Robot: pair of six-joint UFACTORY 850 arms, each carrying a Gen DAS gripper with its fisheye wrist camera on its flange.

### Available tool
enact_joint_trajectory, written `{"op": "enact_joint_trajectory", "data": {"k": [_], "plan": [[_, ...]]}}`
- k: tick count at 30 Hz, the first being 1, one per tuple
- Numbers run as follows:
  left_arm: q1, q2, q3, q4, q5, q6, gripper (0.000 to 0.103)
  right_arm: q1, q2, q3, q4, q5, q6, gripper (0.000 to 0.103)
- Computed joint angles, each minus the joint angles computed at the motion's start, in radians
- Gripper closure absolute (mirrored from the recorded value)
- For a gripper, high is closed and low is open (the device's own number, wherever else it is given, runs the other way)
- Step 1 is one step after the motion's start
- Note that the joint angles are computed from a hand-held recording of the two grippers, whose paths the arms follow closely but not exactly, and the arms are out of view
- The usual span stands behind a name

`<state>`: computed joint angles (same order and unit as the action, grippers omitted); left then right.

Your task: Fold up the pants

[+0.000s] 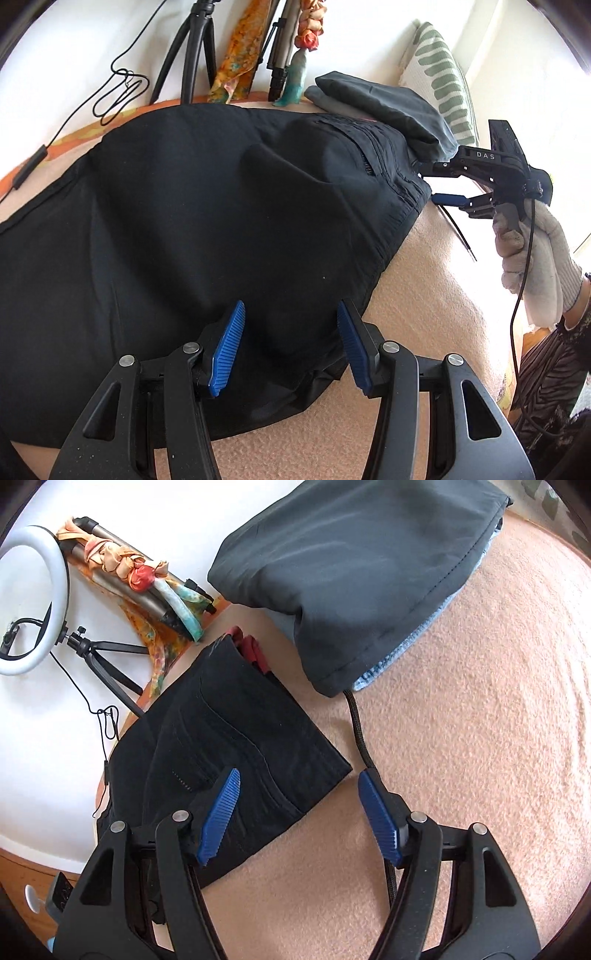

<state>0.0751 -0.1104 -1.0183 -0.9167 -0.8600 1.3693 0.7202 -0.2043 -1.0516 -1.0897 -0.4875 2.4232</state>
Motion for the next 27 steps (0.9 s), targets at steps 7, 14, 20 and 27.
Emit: {"op": "enact_joint_trajectory", "data": {"k": [7,14,20,27], "plan": [[-0.002,0.015,0.011,0.016,0.021,-0.001,0.052,-0.017,-0.004,0.006,-0.053,0.032,0.034,0.085],[-0.009,0.005,0.008,0.012,0.030,0.006,0.052,0.068,0.073,-0.037,-0.191,-0.047,-0.010,0.095],[-0.008,0.003,0.002,0.019,0.021,0.008,0.052,0.047,0.070,-0.011,0.055,-0.133,-0.214,0.099],[0.009,0.024,0.014,0.016,0.026,0.000,0.052,0.043,0.022,-0.065,0.173,-0.262,-0.405,0.095]]}}
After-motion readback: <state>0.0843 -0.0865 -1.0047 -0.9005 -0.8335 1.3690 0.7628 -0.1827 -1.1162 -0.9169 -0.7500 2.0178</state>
